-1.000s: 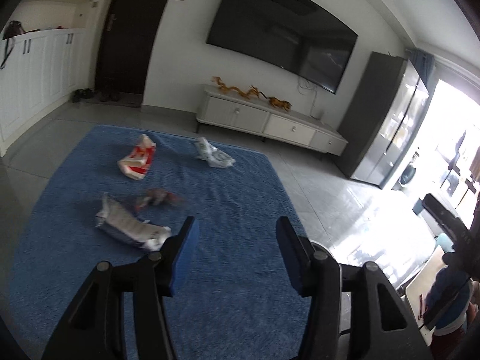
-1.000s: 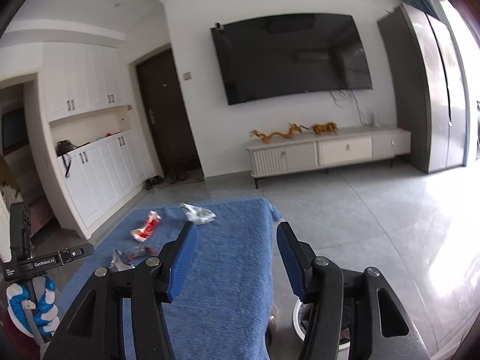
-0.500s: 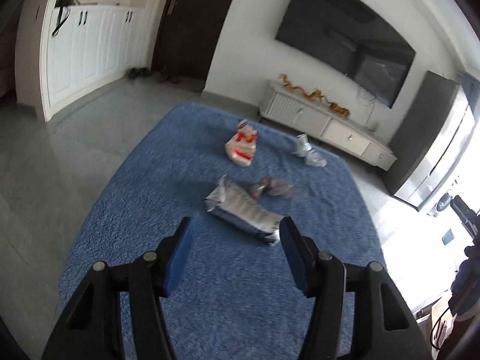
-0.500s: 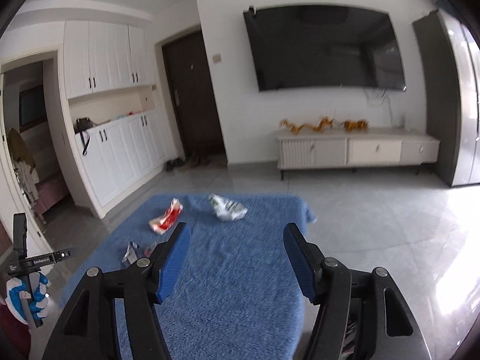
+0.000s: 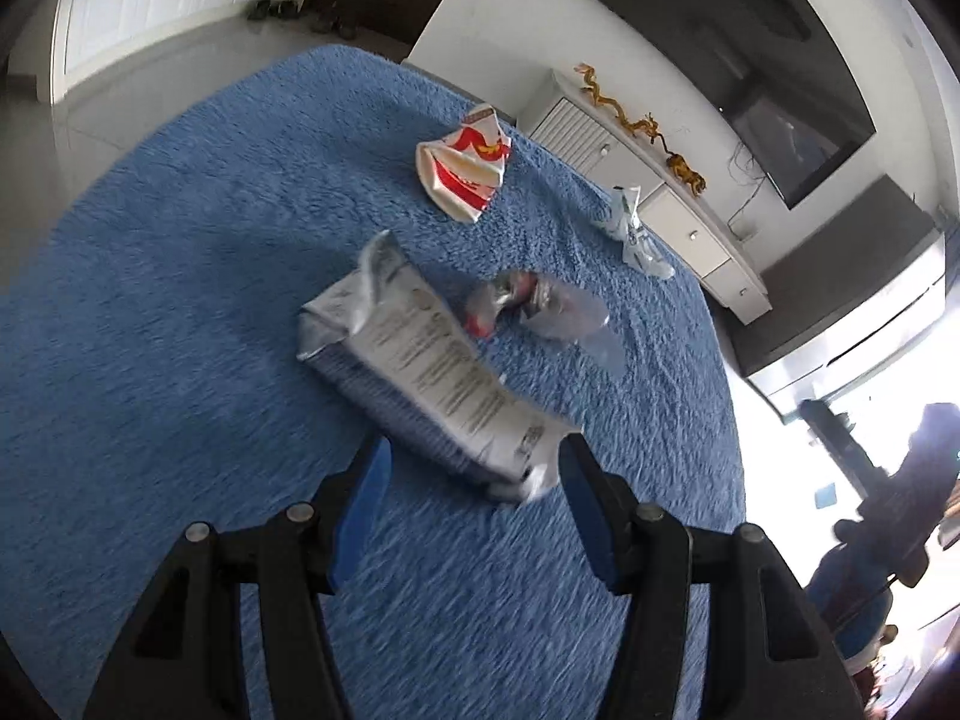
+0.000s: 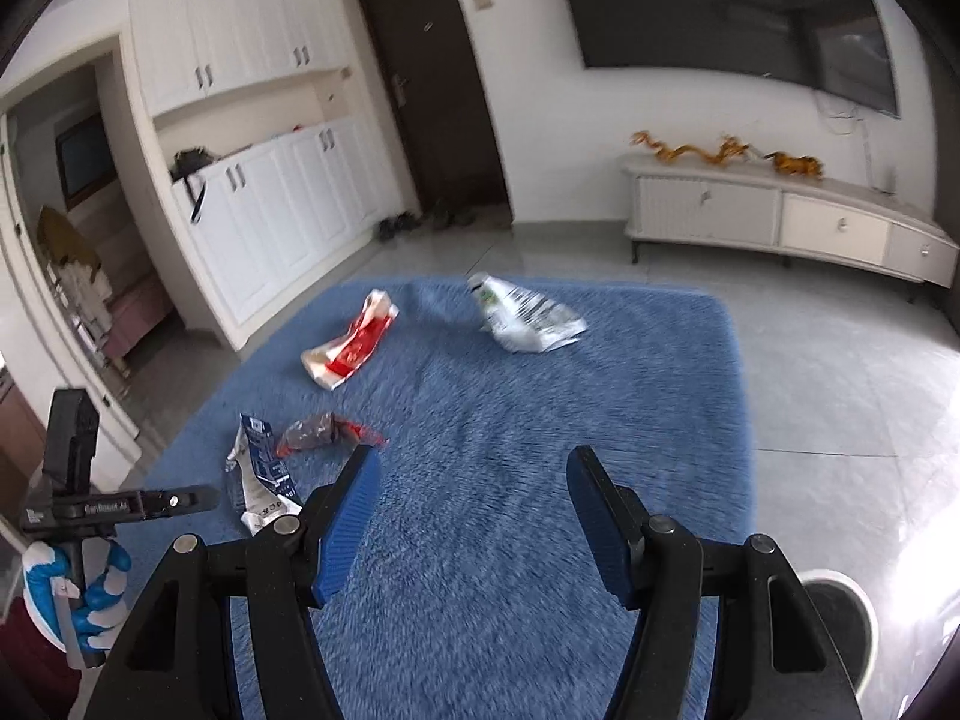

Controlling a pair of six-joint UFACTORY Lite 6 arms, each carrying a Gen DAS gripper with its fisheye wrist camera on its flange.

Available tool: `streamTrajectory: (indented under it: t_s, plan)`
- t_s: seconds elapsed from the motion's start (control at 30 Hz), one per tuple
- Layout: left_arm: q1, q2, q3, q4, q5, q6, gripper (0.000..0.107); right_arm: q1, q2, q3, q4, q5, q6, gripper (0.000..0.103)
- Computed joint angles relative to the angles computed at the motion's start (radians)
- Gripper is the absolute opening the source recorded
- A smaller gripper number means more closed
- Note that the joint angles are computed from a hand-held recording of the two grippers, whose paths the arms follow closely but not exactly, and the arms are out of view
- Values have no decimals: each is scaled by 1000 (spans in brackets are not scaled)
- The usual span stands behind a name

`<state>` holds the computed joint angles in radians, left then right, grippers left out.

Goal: Collect trash
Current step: 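Move both tools back to the remaining trash on the rug, then grasp the red-tipped clear bag with the right tool while the left grasps the milk carton, then carry both items over the white bin and open both tools to drop them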

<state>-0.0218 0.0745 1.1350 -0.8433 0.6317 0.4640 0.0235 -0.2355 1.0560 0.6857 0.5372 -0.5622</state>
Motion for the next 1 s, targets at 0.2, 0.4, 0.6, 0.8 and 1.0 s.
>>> streamTrajectory:
  t_s: [0.2, 0.4, 0.6, 0.8, 1.0]
  plan:
    - [-54, 142, 158, 130, -37, -184, 57, 98, 230, 115, 90, -53, -116, 62]
    - [-63, 210, 229, 250, -74, -286, 54, 177, 431, 247, 146, -53, -191, 62]
    - [-72, 163, 162, 273, -127, -233, 47, 230, 598, 397, 103, -27, -180, 60]
    - [-50, 145, 124, 76, -109, -38, 15, 250, 754, 557, 100, 35, -175, 41]
    - [-32, 87, 59, -32, -103, 55, 9, 257, 770, 567, 121, 55, -210, 8]
